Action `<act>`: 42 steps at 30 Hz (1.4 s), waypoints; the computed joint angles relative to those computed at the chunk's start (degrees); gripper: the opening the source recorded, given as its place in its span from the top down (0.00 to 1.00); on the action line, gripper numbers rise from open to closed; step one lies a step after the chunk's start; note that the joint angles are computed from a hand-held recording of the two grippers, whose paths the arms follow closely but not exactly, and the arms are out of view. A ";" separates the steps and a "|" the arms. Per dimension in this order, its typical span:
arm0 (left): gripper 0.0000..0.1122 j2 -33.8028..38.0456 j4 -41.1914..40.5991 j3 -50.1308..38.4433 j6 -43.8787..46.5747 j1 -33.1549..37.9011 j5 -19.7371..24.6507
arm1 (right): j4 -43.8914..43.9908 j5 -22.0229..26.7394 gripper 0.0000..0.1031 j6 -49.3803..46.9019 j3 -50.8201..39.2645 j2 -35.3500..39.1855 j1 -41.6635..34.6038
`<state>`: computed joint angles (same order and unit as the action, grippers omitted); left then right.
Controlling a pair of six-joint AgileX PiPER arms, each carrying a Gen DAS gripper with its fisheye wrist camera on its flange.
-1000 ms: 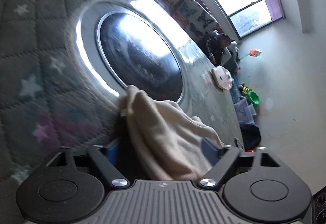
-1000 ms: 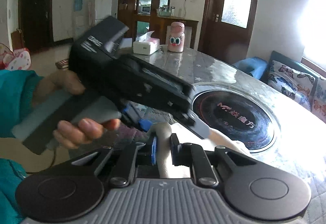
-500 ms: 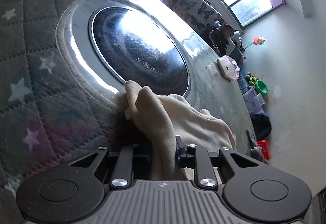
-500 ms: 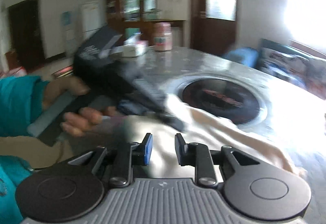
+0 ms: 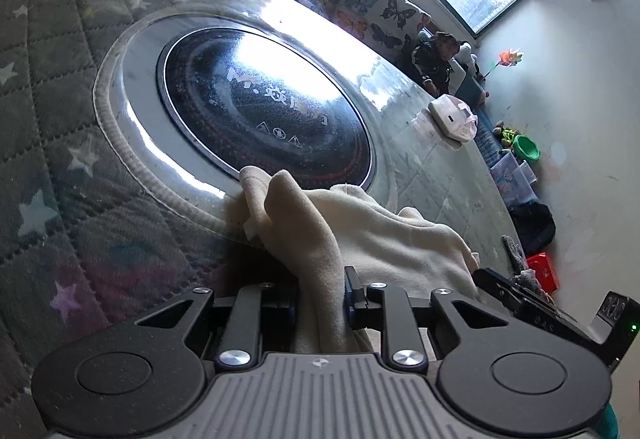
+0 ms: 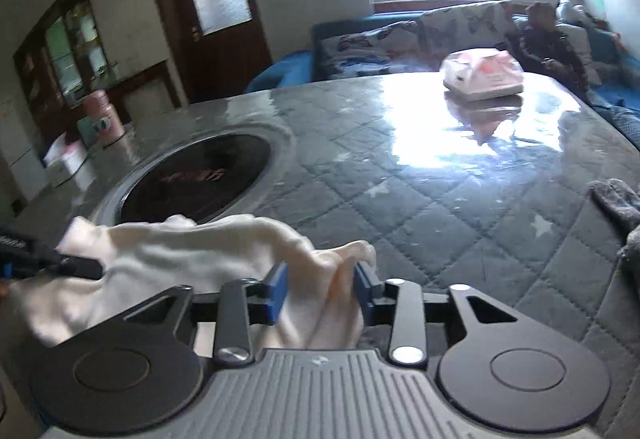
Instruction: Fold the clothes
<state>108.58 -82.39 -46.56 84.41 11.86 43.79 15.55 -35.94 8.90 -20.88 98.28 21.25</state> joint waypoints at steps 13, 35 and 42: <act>0.81 -3.34 -2.68 1.03 4.95 -6.00 -8.51 | -3.33 -4.61 0.89 4.17 1.31 1.78 0.29; 0.84 5.74 0.54 -22.84 -7.22 -28.74 -14.86 | 7.47 3.76 0.90 -21.66 -0.11 -14.44 -16.59; 0.84 13.43 10.58 -32.11 -18.07 -33.32 -17.54 | -1.67 3.90 0.90 -14.94 -4.53 -4.83 -25.62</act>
